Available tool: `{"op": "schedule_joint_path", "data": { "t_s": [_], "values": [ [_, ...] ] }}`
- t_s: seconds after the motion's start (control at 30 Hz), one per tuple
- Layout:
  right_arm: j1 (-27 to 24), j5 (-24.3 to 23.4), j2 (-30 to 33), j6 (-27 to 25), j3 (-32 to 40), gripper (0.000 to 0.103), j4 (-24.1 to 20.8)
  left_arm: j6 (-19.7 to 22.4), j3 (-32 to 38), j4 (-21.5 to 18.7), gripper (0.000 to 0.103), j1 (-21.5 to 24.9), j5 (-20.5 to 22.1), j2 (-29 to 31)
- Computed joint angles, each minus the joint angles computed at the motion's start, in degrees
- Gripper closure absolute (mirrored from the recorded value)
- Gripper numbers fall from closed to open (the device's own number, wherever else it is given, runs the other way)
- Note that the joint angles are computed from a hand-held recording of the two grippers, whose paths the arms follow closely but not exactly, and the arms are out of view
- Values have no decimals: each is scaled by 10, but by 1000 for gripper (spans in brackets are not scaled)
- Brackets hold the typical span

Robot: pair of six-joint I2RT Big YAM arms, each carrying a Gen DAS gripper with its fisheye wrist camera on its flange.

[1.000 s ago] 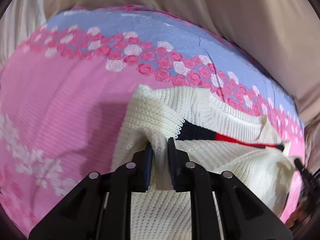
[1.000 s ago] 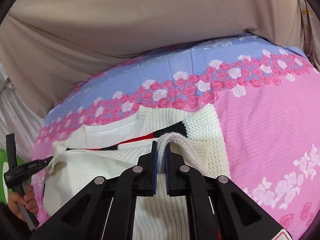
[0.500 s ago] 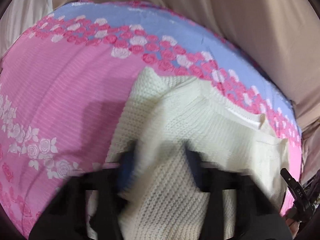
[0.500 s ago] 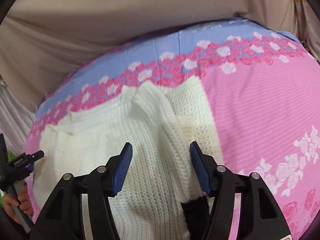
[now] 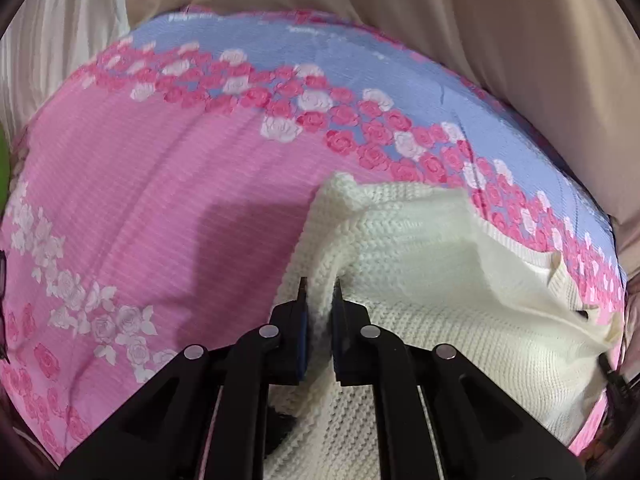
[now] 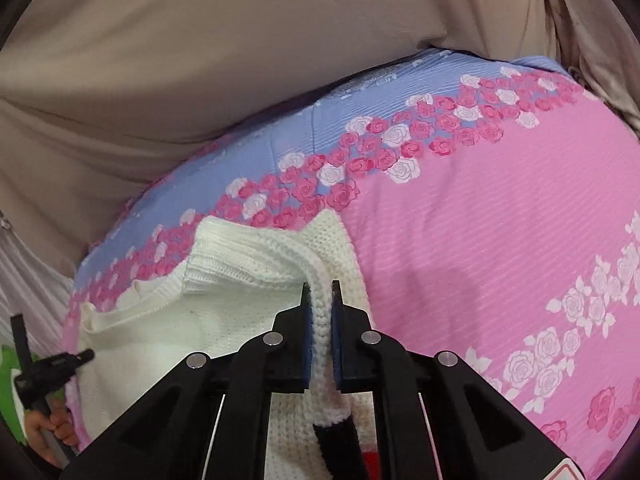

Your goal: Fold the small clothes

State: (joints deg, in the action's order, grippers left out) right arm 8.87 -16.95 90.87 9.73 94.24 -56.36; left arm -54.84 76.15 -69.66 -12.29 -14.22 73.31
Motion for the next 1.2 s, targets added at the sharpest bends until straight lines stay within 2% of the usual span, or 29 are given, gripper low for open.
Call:
{"op": "schedule_joint_path", "data": {
  "t_s": [0.03,0.07,0.13,0.17,0.2,0.23,0.27,0.33,0.43,0.47,0.5,0.6,0.63,0.67,0.7,0.73,0.77,0.8,0.83,0.87,0.9,1.0,1.1,1.2],
  "values": [
    [3,7,20,-6,16,96,-26,-5,-4,11,94,1,-2,4],
    [4,1,40,-7,32,96,-55,-5,2,5,92,-1,-6,8],
    [6,-3,38,-3,35,94,-60,2,15,-7,82,-10,-21,9],
    [6,-10,29,0,31,89,-54,3,14,-7,78,-13,-21,3],
    [6,-13,15,2,26,88,-47,0,12,-7,68,-18,-21,-4],
    [5,-10,1,0,18,82,-45,-6,3,-4,61,-25,-20,-18],
    [4,-5,-15,-5,6,71,-44,-12,-5,-2,60,-31,-18,-29],
    [2,5,-52,-13,-31,61,-40,-33,-24,-11,56,-52,-19,-56],
    [-8,24,-112,-45,-99,51,-57,-89,-61,-28,43,-100,-31,-99],
    [-12,25,-130,-51,-121,46,-66,-110,-73,-34,42,-115,-36,-110],
    [-16,24,-143,-55,-140,46,-70,-134,-84,-40,41,-127,-38,-119],
    [-31,-6,-170,-47,-191,45,-83,-244,-127,-52,35,-150,-39,-146],
    [-33,-20,-168,-37,-199,45,-86,-267,-140,-40,35,-149,-27,-154],
    [-35,-39,-168,-25,-207,45,-80,-289,-160,-11,35,-141,1,-167],
    [-37,-59,-168,-11,-213,45,-71,-298,-169,5,35,-137,15,-173],
    [-35,-71,-168,3,-216,43,-61,-305,-172,14,33,-136,12,-173],
    [-33,-75,-167,15,-218,39,-49,-300,-169,16,33,-136,9,-169],
    [-30,-77,-162,31,-218,39,-36,-292,-166,20,41,-132,19,-165],
    [-29,-81,-156,42,-215,38,-32,-289,-164,26,65,-127,29,-165],
    [-30,-90,-150,57,-212,52,-25,-284,-166,38,79,-121,43,-169],
    [-32,-98,-147,69,-210,91,-18,-278,-167,45,88,-119,54,-174],
    [-49,-138,-163,100,-201,92,-4,-259,-128,-8,91,-145,11,-184],
    [-71,-143,-205,55,-190,92,-44,-249,-106,-48,93,-176,12,-200],
    [-97,-128,-239,-24,-189,92,-123,-280,-102,-98,93,-222,23,-210]
  ]
}}
